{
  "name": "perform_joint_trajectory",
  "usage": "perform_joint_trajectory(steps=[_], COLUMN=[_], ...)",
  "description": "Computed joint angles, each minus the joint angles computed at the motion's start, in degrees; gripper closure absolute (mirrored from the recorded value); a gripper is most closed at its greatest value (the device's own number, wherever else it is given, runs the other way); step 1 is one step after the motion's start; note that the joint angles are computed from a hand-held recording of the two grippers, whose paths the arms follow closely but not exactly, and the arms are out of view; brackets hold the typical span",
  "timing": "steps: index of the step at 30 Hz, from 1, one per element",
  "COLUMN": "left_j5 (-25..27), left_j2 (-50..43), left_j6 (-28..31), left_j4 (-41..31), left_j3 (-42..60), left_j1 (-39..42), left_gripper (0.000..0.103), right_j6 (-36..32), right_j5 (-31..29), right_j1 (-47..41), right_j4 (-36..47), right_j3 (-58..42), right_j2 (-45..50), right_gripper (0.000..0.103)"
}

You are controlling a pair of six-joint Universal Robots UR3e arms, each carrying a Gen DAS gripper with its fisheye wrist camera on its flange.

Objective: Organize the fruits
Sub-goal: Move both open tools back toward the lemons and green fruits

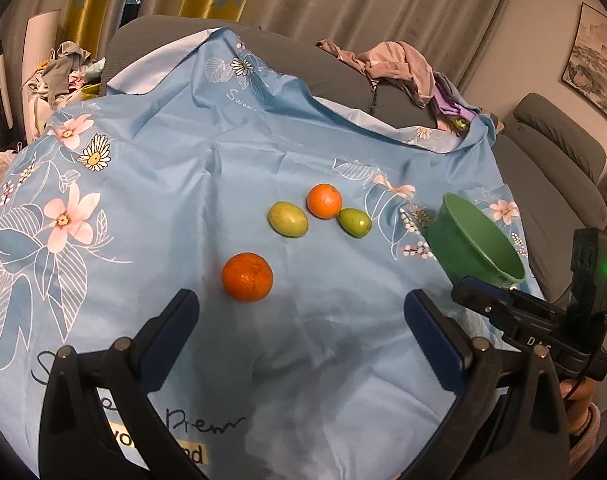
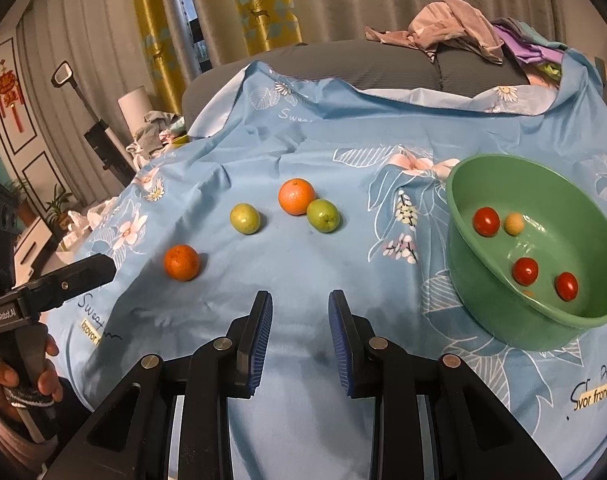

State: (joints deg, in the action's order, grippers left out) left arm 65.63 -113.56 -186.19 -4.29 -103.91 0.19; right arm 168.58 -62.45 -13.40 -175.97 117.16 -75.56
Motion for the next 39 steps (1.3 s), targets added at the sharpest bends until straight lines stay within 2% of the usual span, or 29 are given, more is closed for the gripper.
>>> perform_joint_trajectory(steps=[13,25,33,39], left_j5=[3.05,4.65,5.27,6.46], left_j2=[-4.7,-6.86,-8.75,-11.51], left_j6=[1.55,3.68,3.82,4.78], left_j4=[-4.93,-6.45,-10.09,-15.15], left_j3=[9.22,11.9,15.71,22.48], left_j1=[-2.51,-4.01,-4.65,-5.1], left_gripper=[0.0,0.0,0.0,0.0], right_j6=[1.0,1.14,1.4,2.48], right_j5=[-0.25,-0.2,-1.25,-1.88], right_j1=[0.85,1.26,1.64,1.64], right_j4=[0.53,1.56,2.22,3.47], right_j3=[-4.76,-7.99,-9.73,-13.07], right_j2=[4.14,7.28,8.53,10.6], right_gripper=[0.074,0.074,0.074,0.074])
